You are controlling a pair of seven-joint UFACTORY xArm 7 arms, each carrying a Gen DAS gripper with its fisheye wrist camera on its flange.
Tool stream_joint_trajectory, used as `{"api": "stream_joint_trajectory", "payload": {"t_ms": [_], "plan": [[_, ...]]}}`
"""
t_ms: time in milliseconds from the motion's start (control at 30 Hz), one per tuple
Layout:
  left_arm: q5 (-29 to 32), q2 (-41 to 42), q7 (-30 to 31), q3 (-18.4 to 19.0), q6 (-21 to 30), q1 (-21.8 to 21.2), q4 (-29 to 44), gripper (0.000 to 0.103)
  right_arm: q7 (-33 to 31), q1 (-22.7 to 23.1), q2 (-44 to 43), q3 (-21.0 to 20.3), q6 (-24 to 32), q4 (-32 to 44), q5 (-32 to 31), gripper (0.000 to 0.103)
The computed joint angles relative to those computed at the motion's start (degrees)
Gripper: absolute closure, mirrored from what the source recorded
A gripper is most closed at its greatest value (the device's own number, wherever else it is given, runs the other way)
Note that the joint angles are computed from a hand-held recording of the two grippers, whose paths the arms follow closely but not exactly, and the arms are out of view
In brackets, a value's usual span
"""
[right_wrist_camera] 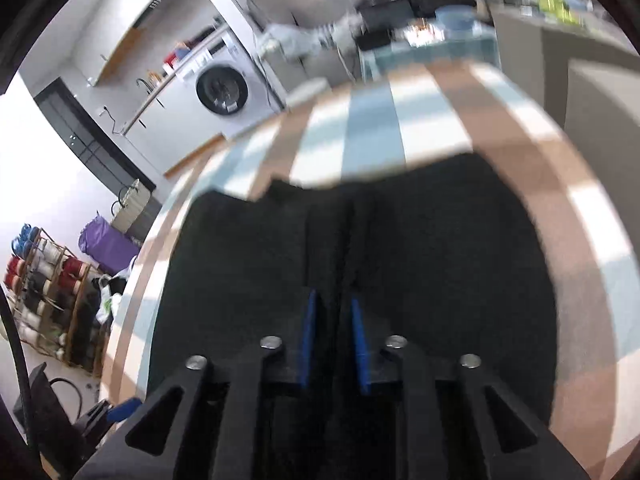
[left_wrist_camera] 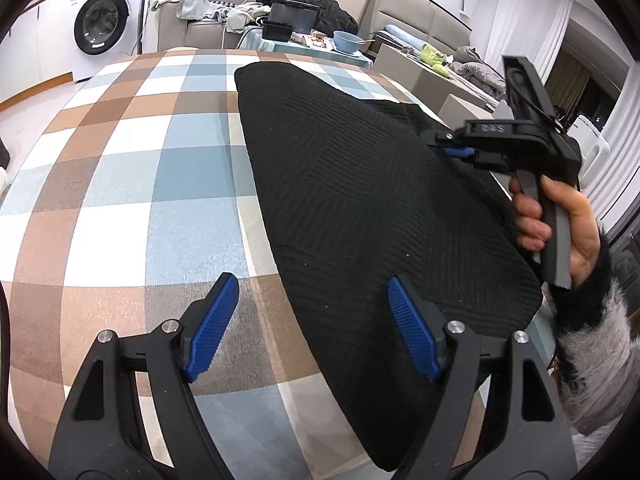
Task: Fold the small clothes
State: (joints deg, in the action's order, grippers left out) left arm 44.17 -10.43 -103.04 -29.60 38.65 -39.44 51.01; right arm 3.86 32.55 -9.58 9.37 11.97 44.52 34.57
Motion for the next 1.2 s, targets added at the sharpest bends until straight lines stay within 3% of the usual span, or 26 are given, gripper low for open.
{"api": "stream_joint_trajectory", "payload": {"t_ms": [33, 100, 167, 367, 533, 567, 600, 633, 667, 700, 733, 833, 933, 1200], "plan": [[0.1, 0.1, 0.1, -0.1, 0.2, 0.0, 0.1, 0.028, -4.1, 2.1, -1.1, -1.5, 0.0, -0.9, 5.2, 0.077], [0.6, 0.2, 0.1, -0.2, 0.1, -0.1, 0.2, 0.028, -12.1, 5.5, -4.2, -4.1, 2.2, -2.9, 13.5, 0.059], [0.4, 0.5, 0.2, 0.0, -0.3, -0.2, 0.2, 0.028, -17.0, 7.4, -8.4, -4.7, 3.5, -6.4, 18.4, 0.058], [0.7, 1.9, 0.7, 0.1, 0.4, -1.0, 1.6, 0.028, -11.8, 9.1, -20.6, -1.6, 8.6, -16.2, 15.0, 0.058], [1.0, 3.0, 1.6, 0.0, 0.1, -2.7, 2.1, 0.028, -5.1, 11.7, -27.3, 2.6, 5.9, -22.0, 10.0, 0.058], [1.0, 3.1, 1.7, 0.2, 0.0, -3.0, 2.0, 0.028, -3.0, 10.9, -27.8, 4.1, 5.2, -22.6, 8.1, 0.063], [1.0, 3.4, 1.7, 0.2, 0.0, -3.3, 2.1, 0.028, -1.2, 10.4, -28.2, 5.2, 4.4, -23.1, 6.6, 0.078], [0.9, 3.5, 1.5, 0.2, 0.3, -3.6, 2.2, 0.028, -0.1, 10.8, -28.2, 5.5, 2.9, -23.5, 6.1, 0.085], [0.7, 3.6, 1.3, 0.2, 1.0, -3.9, 2.3, 0.028, -0.8, 13.4, -28.1, 3.6, 1.1, -23.9, 7.3, 0.092], [0.7, 3.5, 0.8, 0.3, 1.2, -4.1, 2.3, 0.028, -0.4, 15.0, -29.0, 3.1, -0.4, -24.7, 7.7, 0.093], [0.8, 3.2, 0.2, 0.5, 1.1, -4.2, 2.0, 0.028, -0.7, 16.3, -29.5, 2.4, -2.5, -25.2, 7.5, 0.093], [0.5, 2.8, -0.4, 0.6, 1.8, -4.3, 1.8, 0.028, 4.8, 11.3, -29.8, 5.8, 1.0, -25.1, 2.1, 0.093], [-0.2, 2.7, -0.2, 0.5, 3.1, -4.4, 2.1, 0.028, 5.8, 13.8, -29.9, 2.8, 0.7, -26.1, 1.5, 0.089], [-0.1, 3.9, 0.3, 0.5, 7.1, -5.0, 4.0, 0.028, 8.3, 16.7, -28.7, -4.0, -1.2, -25.5, -2.9, 0.063]]}}
